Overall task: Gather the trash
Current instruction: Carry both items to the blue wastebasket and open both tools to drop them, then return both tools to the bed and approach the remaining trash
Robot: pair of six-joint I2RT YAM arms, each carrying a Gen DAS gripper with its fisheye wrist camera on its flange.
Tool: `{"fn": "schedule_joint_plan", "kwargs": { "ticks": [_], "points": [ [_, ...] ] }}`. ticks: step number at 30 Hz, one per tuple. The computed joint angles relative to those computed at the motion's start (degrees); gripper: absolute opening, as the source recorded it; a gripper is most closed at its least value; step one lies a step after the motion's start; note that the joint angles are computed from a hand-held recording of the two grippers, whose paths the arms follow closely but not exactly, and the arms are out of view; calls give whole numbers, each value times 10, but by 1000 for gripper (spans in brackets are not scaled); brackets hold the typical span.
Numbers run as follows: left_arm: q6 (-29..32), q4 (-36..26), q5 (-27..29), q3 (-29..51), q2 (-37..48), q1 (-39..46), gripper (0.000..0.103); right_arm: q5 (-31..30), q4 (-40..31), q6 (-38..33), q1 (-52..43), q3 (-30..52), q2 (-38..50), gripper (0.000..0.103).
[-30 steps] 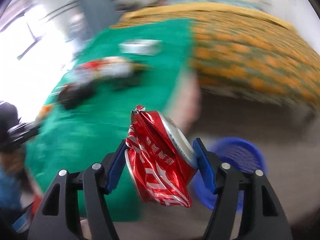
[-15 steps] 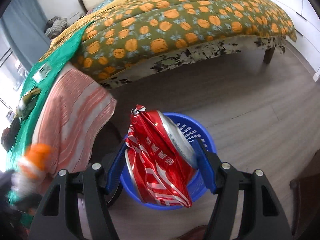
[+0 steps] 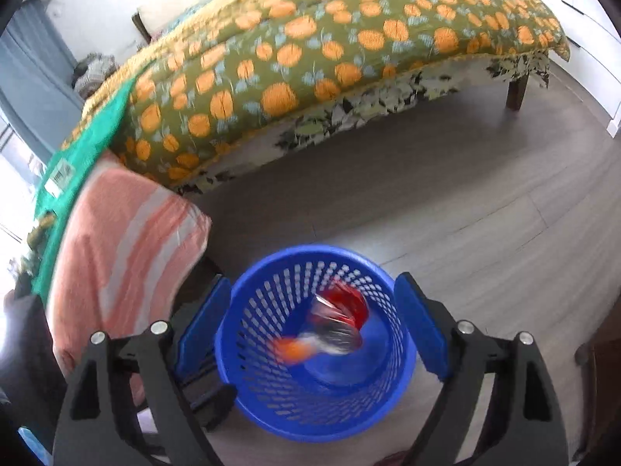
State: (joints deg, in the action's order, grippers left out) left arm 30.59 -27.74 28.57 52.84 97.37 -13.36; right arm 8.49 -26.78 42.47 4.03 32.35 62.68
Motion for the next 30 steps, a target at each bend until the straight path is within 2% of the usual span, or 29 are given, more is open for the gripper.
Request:
{"fn": "schedule_joint_plan", "kwargs": {
  "ticks": [2,4,5,7,9,11,13,14,16,17,21,24,27,30],
  "points": [
    [20,-34,30,-6,-51,22,83,21,-23,8,14,13,-32,85],
    [59,-104,88,3,-112,68,91,54,-52,21,41,36,-56,88],
    [81,-138,114,9,-137,93,96,85,-71,32,69,56,-66,89],
    [137,-204,161,24,-176,153,98,145,-102,49,125,92,-66,93],
    [229,-304,193,61,-179,232,98,235,-141,80,214,144,-39,95],
    [293,-360,183,84,-169,298,98,309,-172,109,291,187,-2,96],
    [346,-379,158,94,-157,357,98,359,-191,132,351,225,45,96],
    [395,-399,152,109,-137,398,98,382,-197,140,380,248,77,96],
    [458,-415,147,133,-101,464,98,401,-194,140,421,284,134,96],
    [469,-406,140,149,-84,498,98,401,-187,137,442,305,170,96],
    [470,-375,125,243,7,579,98,358,-162,143,495,387,294,96],
    [419,-325,127,339,83,613,98,308,-151,136,513,471,392,96],
    [367,-315,122,462,168,624,98,277,-182,129,521,594,495,96],
    [325,-312,95,568,246,616,98,244,-248,97,522,752,603,96]
  ]
}}
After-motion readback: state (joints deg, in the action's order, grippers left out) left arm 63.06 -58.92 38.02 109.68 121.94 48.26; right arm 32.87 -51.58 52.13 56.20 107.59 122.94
